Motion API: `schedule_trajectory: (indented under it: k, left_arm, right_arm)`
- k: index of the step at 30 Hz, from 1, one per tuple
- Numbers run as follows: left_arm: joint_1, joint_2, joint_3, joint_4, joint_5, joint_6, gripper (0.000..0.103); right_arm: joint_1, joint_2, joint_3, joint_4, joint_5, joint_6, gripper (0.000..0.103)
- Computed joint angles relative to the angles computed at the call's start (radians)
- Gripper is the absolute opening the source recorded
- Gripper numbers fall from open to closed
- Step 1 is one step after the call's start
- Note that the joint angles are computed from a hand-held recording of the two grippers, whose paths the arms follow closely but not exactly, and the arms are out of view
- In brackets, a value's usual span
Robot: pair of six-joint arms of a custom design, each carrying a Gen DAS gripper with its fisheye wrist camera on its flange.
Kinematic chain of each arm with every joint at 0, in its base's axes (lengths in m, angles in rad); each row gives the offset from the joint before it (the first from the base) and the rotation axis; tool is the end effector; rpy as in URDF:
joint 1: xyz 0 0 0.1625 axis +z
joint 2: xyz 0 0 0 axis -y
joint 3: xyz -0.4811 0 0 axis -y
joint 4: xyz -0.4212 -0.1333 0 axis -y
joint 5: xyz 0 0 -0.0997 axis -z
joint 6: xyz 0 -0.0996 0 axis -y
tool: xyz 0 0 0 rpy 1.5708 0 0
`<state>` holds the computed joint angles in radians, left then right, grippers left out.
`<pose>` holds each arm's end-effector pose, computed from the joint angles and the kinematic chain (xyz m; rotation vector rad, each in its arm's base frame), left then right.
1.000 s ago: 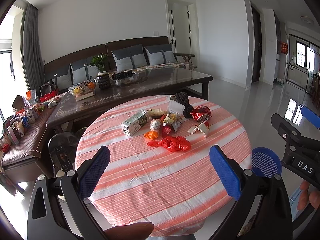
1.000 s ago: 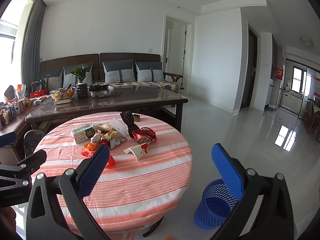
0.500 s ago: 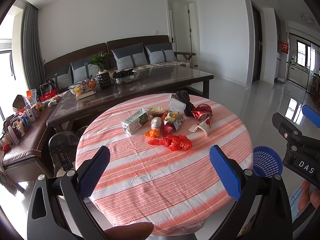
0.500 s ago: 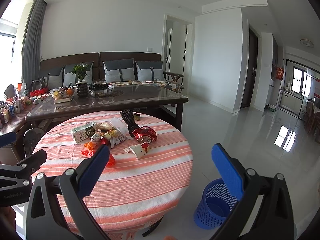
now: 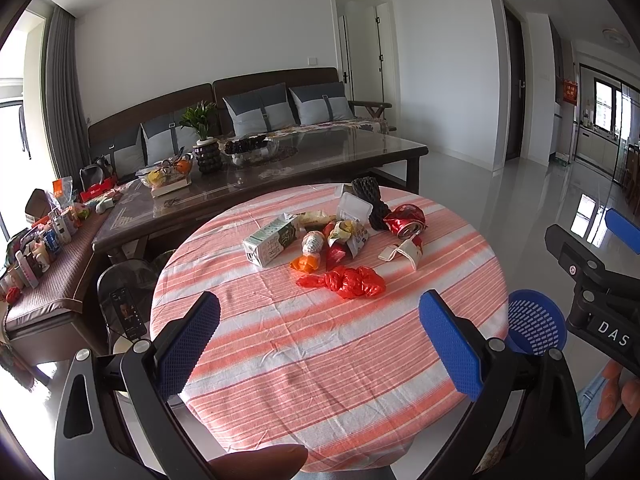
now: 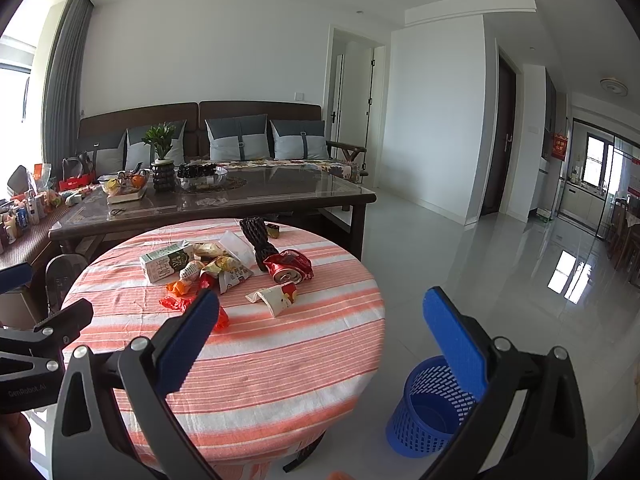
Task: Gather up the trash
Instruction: 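Move the left tool to the red plastic bag while the right tool approaches the white-and-red snack bag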
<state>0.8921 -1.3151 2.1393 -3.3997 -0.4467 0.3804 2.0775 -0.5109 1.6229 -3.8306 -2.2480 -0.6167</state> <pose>-0.1387 -0.5273 0.3799 0.3873 1.9458 -1.1941 0.4104 -0.5933 0.0791 0.7124 -2.0278 1.3122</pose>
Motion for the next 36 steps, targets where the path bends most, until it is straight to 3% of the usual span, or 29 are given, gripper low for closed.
schedule_trajectory:
  k: [14,22,29,36]
  left_arm:
    - [0.012,-0.018,0.052,-0.007,-0.004,-0.023,0.099]
    - [0.012,-0.043,0.077,0.082,0.01,-0.094,0.099]
    - [0.048,-0.052,0.043,0.307,-0.016,-0.247,0.099]
    - [0.161,0.02,-0.164,0.667,-0.15,-0.495,0.099]
  right_arm:
    - [-0.003,0.011,-0.017,0.026,-0.016,0.003,0.098]
    - [-0.007,0.016,-0.031,0.047,-0.021,0.008,0.098]
    - [-0.03,0.019,-0.036,0.067,-0.001,0.029,0.098]
    - [-0.066,0.02,-0.035,0.112,0.017,0.069,0.098]
